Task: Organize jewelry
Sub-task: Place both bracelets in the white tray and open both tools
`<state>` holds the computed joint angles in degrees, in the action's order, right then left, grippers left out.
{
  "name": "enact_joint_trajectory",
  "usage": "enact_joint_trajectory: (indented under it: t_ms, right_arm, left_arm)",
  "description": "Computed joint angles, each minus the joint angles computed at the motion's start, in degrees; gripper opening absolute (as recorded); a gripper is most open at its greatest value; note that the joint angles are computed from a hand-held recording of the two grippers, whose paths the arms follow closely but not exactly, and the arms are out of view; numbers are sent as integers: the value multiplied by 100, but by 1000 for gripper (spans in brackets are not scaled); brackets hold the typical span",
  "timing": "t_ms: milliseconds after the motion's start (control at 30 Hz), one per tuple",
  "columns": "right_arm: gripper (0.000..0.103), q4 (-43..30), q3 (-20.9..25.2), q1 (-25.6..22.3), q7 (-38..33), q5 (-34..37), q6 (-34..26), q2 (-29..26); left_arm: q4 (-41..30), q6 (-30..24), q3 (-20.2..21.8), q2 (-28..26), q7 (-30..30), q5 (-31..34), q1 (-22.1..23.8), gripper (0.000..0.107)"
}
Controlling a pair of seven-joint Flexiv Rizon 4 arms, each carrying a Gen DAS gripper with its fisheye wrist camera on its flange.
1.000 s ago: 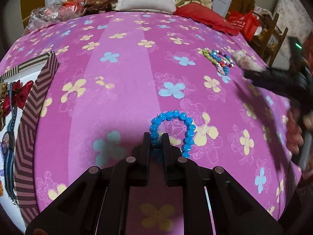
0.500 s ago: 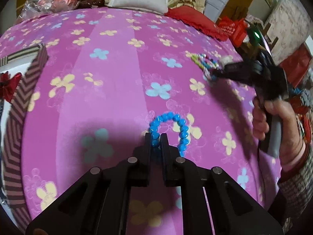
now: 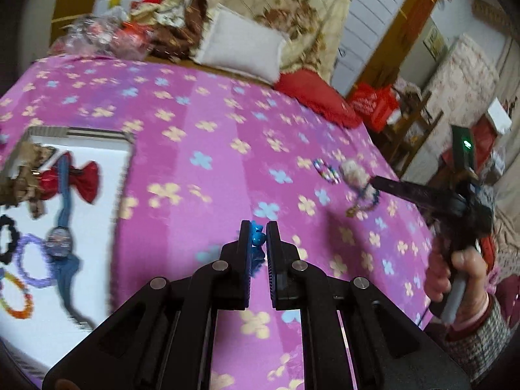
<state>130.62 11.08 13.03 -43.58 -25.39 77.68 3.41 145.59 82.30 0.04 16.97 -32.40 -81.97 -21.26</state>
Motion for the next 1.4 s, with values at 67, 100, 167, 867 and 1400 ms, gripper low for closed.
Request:
enact_joint_trajectory:
  t_ms: [67,100,167,867,1400]
  right_arm:
    - [5,-29,128,84,122,-135,-42,123]
    - [5,-70,198,159,144,-140,-70,157]
    - [5,-217,324,379,69,-32,-158,143]
    - [5,-2636,225,2620,-66,-895,-1522,-2158]
    - [36,-3119,-19,2805,-187,-530,-2094,-2742]
  left_arm:
    - [104,-64,174,166,-195,261,171,7]
    - [159,-139,294,244,-355,460,297,7]
    - [228,-311,509,351,-672,899,554,7]
    - [-391,-1387,940,-683,-870,601,2307,7]
    - [-362,-1032,856,-1031,-1808,1813,2708,30]
